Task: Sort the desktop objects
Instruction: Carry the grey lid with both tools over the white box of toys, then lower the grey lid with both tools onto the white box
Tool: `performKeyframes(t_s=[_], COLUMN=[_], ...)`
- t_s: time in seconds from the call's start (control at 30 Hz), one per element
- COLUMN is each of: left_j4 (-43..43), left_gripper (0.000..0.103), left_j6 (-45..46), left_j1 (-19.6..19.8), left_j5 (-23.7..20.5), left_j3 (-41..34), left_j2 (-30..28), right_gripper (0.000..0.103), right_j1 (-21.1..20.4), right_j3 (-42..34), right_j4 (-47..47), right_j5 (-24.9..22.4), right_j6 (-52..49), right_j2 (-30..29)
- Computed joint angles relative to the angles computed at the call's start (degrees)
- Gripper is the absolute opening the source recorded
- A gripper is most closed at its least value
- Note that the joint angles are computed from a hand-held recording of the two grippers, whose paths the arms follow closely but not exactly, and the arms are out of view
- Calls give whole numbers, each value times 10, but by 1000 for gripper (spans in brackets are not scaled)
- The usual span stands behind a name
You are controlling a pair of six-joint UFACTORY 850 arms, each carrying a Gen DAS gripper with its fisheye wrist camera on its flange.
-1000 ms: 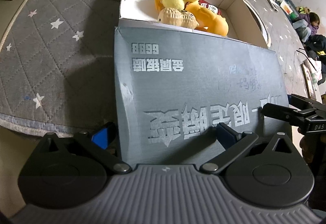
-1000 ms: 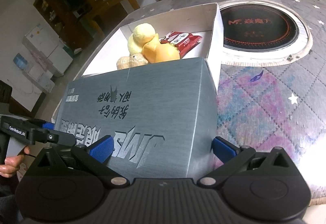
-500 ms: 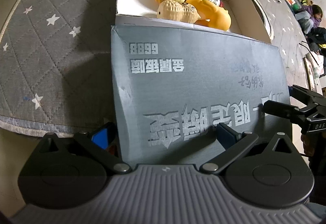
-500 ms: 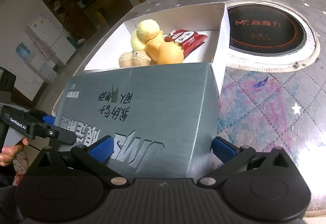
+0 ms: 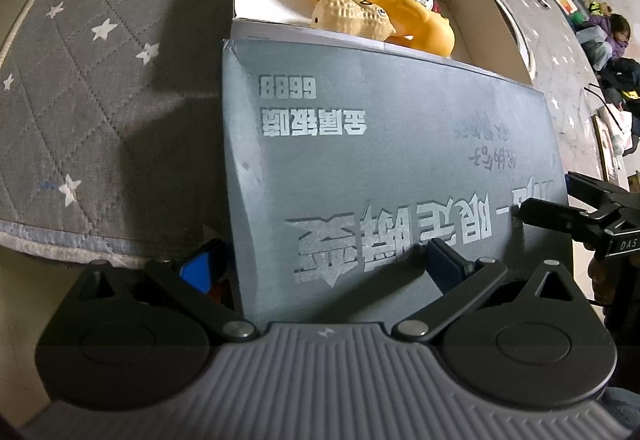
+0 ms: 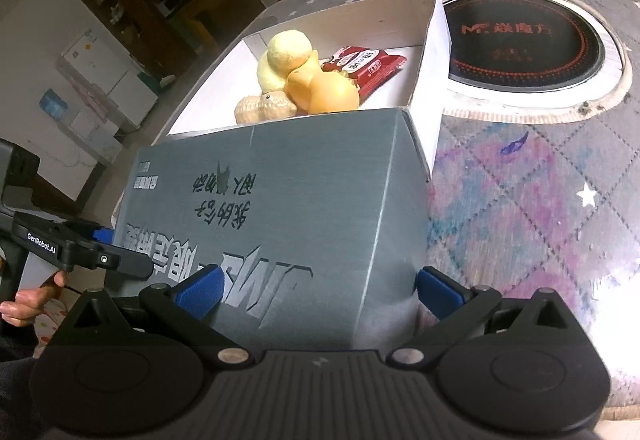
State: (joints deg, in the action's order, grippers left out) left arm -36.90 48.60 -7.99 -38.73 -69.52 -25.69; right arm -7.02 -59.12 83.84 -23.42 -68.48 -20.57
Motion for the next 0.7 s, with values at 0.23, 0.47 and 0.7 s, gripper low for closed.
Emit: performKeyframes(t_s=[0.23,0.47,0.7], left_j4=[-13,-46,-67], left_gripper=[103,103,103], left_j6=[-47,0,33], left_j1=[24,42,55], left_j5=[-45,-49,-55], left_j3=[-4,38,59], left_j2=[-12,13,25], right_gripper=[103,103,103], right_j1=[-7,-10,-17], right_j3=[-2,-10,-9], right_j4=[18,3,55], right_j5=[-18,-27,-39], right_j6=[-18,-4,-43], right_j2=[-8,-14,-21])
